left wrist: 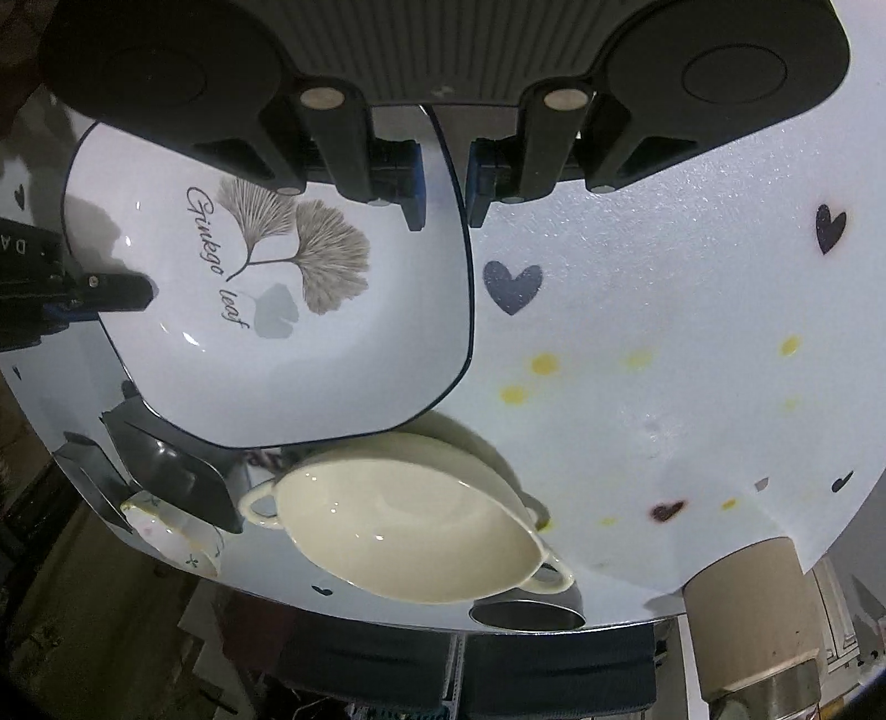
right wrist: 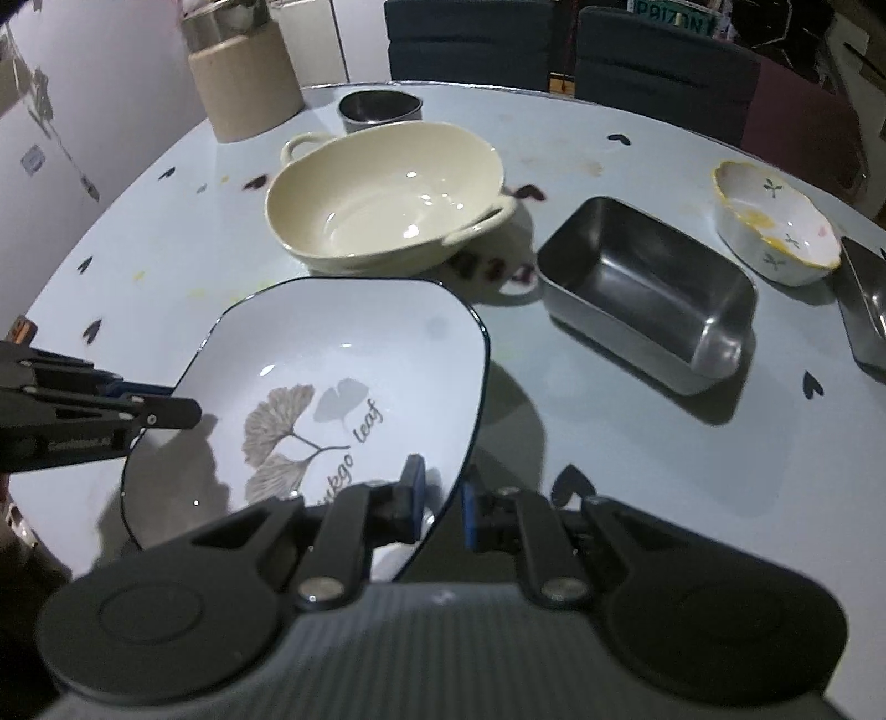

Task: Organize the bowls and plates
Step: 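Lift the plate with both grippers and lower it beside the cream bowl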

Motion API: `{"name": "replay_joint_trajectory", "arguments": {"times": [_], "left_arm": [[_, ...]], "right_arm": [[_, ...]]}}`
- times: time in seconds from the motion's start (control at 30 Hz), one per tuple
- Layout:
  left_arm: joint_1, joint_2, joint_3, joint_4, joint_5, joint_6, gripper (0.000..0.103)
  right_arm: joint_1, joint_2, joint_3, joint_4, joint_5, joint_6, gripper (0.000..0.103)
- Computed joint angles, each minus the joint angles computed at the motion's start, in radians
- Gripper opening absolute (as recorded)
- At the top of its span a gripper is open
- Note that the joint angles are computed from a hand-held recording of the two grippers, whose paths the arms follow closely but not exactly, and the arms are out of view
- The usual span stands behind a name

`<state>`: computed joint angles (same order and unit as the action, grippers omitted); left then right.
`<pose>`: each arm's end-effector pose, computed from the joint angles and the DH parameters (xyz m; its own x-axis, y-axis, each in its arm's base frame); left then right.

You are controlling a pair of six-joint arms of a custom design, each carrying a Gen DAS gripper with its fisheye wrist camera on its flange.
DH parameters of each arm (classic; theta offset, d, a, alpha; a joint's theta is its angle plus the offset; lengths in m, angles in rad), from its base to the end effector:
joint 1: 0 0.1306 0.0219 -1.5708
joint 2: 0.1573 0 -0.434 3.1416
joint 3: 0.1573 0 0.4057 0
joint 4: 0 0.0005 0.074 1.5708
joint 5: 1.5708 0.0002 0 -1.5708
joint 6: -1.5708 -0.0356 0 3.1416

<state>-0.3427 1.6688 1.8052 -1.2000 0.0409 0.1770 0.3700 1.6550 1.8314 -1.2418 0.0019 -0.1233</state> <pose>0.5517 -0.1989 0.5098 -0.8728 0.1246 -0.4718 0.2040 0.9715 -0.1207 0.5391 0.2085 0.5272 -0.8539 -0.1993 -0.4807 -0.2577 0.9645 0.0579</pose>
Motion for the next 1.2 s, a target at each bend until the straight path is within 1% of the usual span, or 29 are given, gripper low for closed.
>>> {"name": "replay_joint_trajectory", "arguments": {"times": [0.1, 0.23, 0.33, 0.5, 0.77, 0.87, 1.0, 1.2], "left_arm": [[0.0, 0.003, 0.002, 0.007, -0.013, -0.007, 0.016], [-0.007, 0.009, 0.014, 0.0, -0.03, -0.02, 0.016], [-0.011, 0.01, 0.016, -0.004, -0.036, -0.031, 0.016], [-0.013, 0.008, 0.015, -0.003, -0.025, -0.037, 0.016], [-0.024, 0.012, 0.027, -0.01, -0.026, -0.066, 0.015], [-0.021, 0.014, 0.036, -0.009, -0.006, -0.055, 0.015], [-0.026, 0.02, 0.046, -0.02, -0.015, -0.05, 0.015], [-0.023, 0.021, 0.049, -0.025, -0.012, -0.065, 0.015]], "right_arm": [[0.004, 0.0, -0.001, -0.002, 0.003, 0.002, 0.016], [0.002, 0.002, 0.001, 0.0, 0.006, 0.003, 0.016], [0.001, 0.006, 0.006, -0.017, 0.004, 0.004, 0.016], [-0.002, 0.012, 0.013, -0.031, 0.0, 0.003, 0.017], [-0.003, 0.039, 0.039, -0.079, 0.026, -0.021, 0.019], [-0.005, 0.046, 0.032, -0.073, 0.04, -0.024, 0.02], [0.001, 0.054, 0.031, -0.073, 0.08, -0.025, 0.02], [-0.004, 0.049, 0.025, -0.069, 0.067, -0.039, 0.02]]}}
